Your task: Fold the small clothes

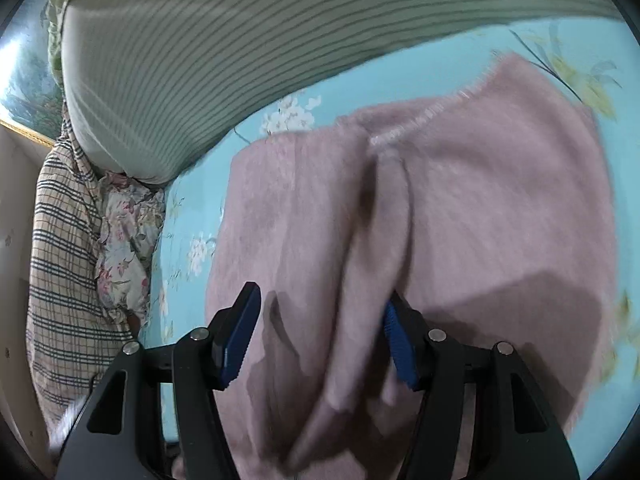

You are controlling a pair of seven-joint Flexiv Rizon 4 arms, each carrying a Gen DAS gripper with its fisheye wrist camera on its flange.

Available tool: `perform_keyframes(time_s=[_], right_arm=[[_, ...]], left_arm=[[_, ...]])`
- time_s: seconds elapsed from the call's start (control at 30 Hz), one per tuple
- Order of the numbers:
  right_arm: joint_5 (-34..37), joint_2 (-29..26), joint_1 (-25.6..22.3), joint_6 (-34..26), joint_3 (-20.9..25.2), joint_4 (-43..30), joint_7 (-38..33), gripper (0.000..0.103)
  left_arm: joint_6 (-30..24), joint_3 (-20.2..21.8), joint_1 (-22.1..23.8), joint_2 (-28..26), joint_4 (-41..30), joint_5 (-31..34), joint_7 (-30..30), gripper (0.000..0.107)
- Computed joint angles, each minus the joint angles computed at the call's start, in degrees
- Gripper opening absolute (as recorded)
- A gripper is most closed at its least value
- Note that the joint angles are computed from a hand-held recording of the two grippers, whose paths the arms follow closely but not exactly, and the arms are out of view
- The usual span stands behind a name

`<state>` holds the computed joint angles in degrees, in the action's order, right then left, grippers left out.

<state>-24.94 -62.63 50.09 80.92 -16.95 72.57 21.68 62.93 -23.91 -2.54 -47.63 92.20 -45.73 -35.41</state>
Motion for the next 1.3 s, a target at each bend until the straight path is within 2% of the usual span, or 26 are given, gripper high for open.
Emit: perform_keyframes(time_s=[0.07, 0.1, 0.17, 0.23, 0.4, 0.5, 0.7, 0.77, 0.83, 1.0, 1.1, 1.13, 1.17, 1.2, 1.23, 1.3], right_arm=[[-0.6, -0.7, -2.1, -3.5, 2.4, -2.9, -2.6, 0.061], [-1.0, -1.2, -3.3, -4.6, 3.8, -4.4, -4.3, 0.049], [-1.7, -1.9, -5.6, -7.8, 7.4, -7.5, -9.0, 0.018], [-2.4, -0.7, -4.9, -8.0, 6.1, -6.4, -9.3, 0.017], [-7.9, 7.4, 2.7, -1.8, -5.9, 6.7, -3.0, 0.017], [-10.8, 11.1, 4.6, -3.7, -7.4, 12.2, -2.1, 0.017], [-13.5, 14.5, 5.4, -3.0, -7.6, 21.8, 5.8, 0.017], [-14.9, 14.2, 6.7, 0.9, -10.2, 24.3, 10.0, 0.017], [-14.8, 13.3, 7.7, 3.6, -12.1, 25.0, 11.2, 0.017], [-12.1, 11.9, 9.6, 5.0, -14.5, 24.6, 9.4, 0.017], [-10.5, 12.5, 9.3, 2.0, -12.8, 24.4, 7.7, 0.024], [-10.2, 12.5, 9.6, 1.9, -13.0, 24.4, 8.1, 0.029], [-9.9, 13.0, 10.4, 0.9, -13.4, 24.7, 8.7, 0.033], [-10.2, 13.6, 11.6, 0.2, -14.2, 25.5, 9.6, 0.044], [-10.9, 13.9, 13.0, 0.7, -15.8, 26.6, 11.0, 0.050], [-11.6, 14.1, 17.4, 2.3, -20.5, 29.4, 14.8, 0.076]], left_arm=[[-0.1, 0.8, -0.6, 0.4, 0.0, 0.9, -0.7, 0.006], [-0.4, 1.3, -1.2, 0.0, -1.0, 1.6, -1.5, 0.006], [0.2, 1.3, -1.4, 0.0, -0.6, 2.2, -1.5, 0.006], [0.2, 1.3, -1.4, 0.2, -0.6, 2.6, -1.7, 0.006], [-1.2, -2.2, 0.3, 2.0, -0.1, 0.2, 1.6, 0.007], [-3.6, -2.9, -0.5, 2.2, -1.3, -1.2, 3.4, 0.007], [-6.6, 0.1, -6.1, -1.3, -6.2, 1.7, 1.4, 0.007], [-8.1, 0.9, -7.2, -2.7, -8.1, 3.4, 0.6, 0.007], [-8.4, 1.7, -8.1, -3.6, -9.5, 4.9, -0.1, 0.007], [-11.1, 3.1, -9.7, -6.3, -14.6, 8.0, -4.3, 0.007], [-12.9, 3.2, -9.3, -6.7, -15.9, 8.9, -4.9, 0.010], [-14.0, 3.5, -8.7, -4.8, -13.8, 8.8, -4.5, 0.012], [-14.8, 3.1, -8.1, -4.6, -13.6, 8.9, -4.7, 0.017], [-16.2, 3.3, -7.8, -5.1, -14.6, 9.2, -4.7, 0.024], [-17.0, 3.2, -7.2, -4.7, -14.3, 9.0, -4.2, 0.028], [-16.9, 2.5, -4.9, -2.6, -10.8, 7.1, -1.7, 0.055]])
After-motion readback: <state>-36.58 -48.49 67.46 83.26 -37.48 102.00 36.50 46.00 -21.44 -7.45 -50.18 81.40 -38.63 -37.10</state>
